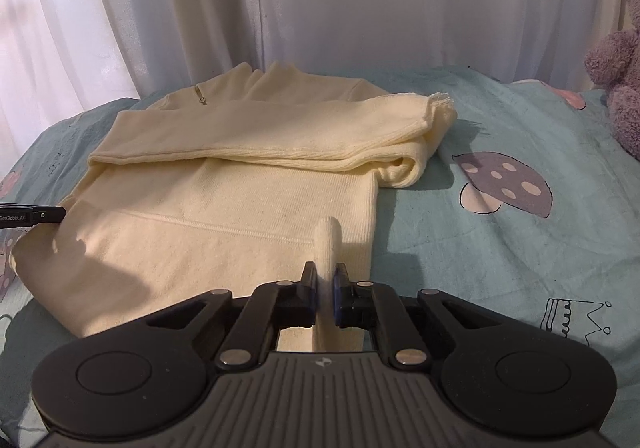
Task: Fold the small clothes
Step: 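Lift the hem with both tools and fold it over toward the collar, release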
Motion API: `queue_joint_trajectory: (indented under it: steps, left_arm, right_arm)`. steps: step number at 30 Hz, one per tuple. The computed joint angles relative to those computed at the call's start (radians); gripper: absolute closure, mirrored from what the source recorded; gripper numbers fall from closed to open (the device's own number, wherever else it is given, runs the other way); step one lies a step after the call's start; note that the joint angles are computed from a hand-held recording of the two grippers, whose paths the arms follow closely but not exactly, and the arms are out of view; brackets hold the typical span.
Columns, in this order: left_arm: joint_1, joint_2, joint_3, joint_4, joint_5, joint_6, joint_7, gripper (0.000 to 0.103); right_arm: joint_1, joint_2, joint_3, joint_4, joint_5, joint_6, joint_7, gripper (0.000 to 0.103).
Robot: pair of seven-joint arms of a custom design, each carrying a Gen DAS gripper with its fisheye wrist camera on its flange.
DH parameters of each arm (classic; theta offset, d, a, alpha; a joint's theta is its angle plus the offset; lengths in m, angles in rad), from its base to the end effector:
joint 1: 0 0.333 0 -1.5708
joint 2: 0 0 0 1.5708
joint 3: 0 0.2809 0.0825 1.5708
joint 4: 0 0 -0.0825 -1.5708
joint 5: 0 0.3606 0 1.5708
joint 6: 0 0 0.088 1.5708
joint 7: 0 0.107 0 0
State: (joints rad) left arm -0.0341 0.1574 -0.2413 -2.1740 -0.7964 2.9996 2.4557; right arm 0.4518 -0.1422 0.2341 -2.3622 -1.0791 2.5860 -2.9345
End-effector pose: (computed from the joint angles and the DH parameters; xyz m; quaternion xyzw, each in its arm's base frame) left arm 0.5573 -0.1011 0.3641 -0.5203 0.7764 -0.3101 0.1744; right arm 0.3714 0.3259 0.3919 -0.5700 0.7240 -0.2601 0.2884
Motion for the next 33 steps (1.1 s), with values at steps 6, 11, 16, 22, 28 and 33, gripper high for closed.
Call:
queue_joint_trajectory:
  steps: [6,11,16,22,28,33]
  left_arm:
    - [0.027,0.014,0.015,0.061,-0.039,-0.154,0.006,0.080]
    - [0.017,0.025,0.024,0.073,-0.020,-0.156,0.011,0.093]
    - [0.051,-0.021,0.017,0.120,-0.144,-0.298,0.080,0.094]
    - [0.019,0.094,0.013,0.362,-0.330,-0.216,0.224,0.094]
    - [-0.125,0.435,0.137,0.731,0.092,-0.235,-0.252,0.094]
    - [-0.106,0.496,0.114,0.762,0.217,-0.288,-0.318,0.083]
  right_arm:
    - [-0.005,0.008,-0.015,-0.002,0.062,0.028,-0.041,0.094]
    - [-0.009,0.025,-0.013,0.010,0.065,0.025,-0.035,0.095]
    - [-0.009,-0.005,-0.009,0.030,0.005,0.005,-0.018,0.097]
    - [-0.057,0.011,-0.006,0.145,-0.120,-0.100,-0.003,0.097]
    - [-0.073,0.191,-0.086,0.317,-0.149,-0.127,-0.023,0.097]
    - [-0.075,0.287,-0.144,0.360,0.009,-0.050,-0.173,0.096]
